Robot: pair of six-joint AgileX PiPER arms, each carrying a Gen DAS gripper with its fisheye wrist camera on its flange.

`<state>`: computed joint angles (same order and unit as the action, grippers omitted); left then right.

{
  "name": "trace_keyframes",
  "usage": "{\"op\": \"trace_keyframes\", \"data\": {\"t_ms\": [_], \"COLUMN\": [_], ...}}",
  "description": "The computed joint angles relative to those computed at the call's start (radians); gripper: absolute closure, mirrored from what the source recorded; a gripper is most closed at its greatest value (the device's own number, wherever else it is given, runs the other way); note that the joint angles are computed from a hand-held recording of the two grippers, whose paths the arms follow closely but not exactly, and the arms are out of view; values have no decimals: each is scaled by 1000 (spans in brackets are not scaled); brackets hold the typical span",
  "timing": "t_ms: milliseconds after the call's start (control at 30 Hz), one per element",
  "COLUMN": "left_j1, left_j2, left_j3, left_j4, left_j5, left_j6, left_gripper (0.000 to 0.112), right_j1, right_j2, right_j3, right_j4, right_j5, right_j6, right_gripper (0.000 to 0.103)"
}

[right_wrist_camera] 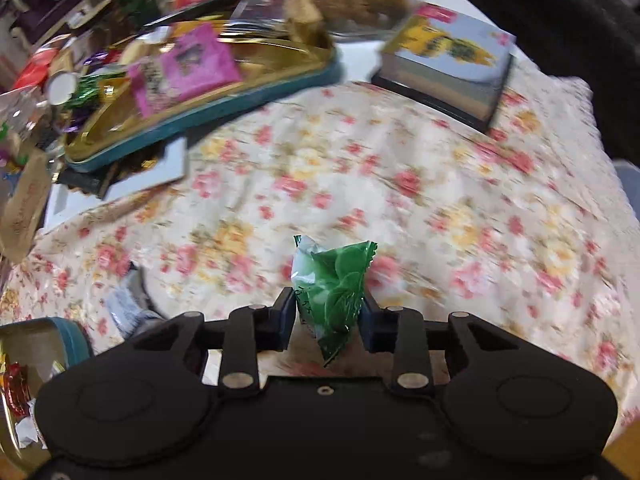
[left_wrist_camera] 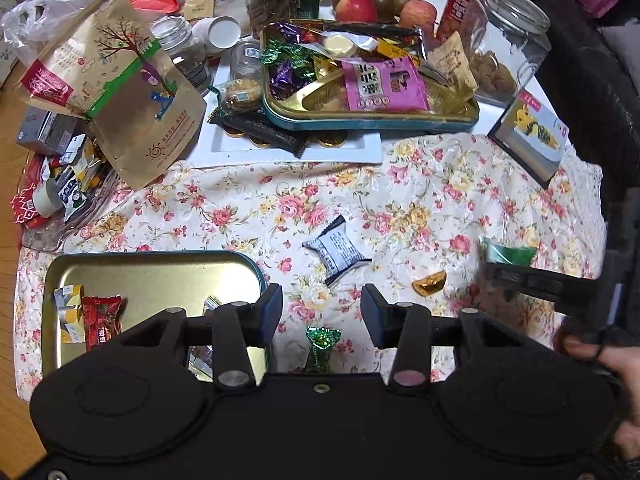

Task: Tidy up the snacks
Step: 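Grasp the small green-foil candy with the left tool while the right tool holds the green packet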

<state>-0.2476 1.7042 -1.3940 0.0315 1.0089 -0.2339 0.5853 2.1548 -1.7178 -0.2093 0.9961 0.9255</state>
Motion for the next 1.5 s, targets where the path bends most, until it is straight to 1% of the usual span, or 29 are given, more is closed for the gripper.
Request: {"op": "trace_keyframes", "data": {"t_ms": [100, 200, 300, 367, 500, 633, 933, 1167, 1367, 1500], "left_j1": [-25, -46, -50, -57, -99, -122, -164, -193, -172, -154], "left_j2": [3, 16, 36, 48, 72, 111, 189, 206, 235, 234], "left_j3": [15, 39, 65, 81, 113, 122, 109, 108, 90, 89], "left_j4": [0, -17, -59, -60, 29, 92, 145, 155, 121, 101], "left_j5": [-3, -8, -12, -20, -52, -69, -70, -77, -65, -71], "left_j6": [27, 53, 80, 82, 20, -39, -92, -108, -91, -78], "left_gripper": [60, 60, 60, 60, 60, 60, 60, 60, 60, 60], "right_j1": [-21, -35, -47, -50, -48, -61, -52, -57, -53, -53], "right_j2": [-84, -166, -198, -208, -211, -220, -219, -219, -222, -223], "right_j3": [132, 274, 346, 370, 367, 356, 325, 331, 330, 331], "right_j4": [52, 94, 124, 135, 121, 161, 180, 170, 165, 166], "right_j5": [-22, -85, -120, -131, -135, -151, -147, -147, -149, -150], "right_j6": [-39, -68, -57, -66, -71, -94, -134, -124, -124, -127], "right_gripper": [69, 69, 68, 68, 68, 68, 68, 68, 68, 68]}}
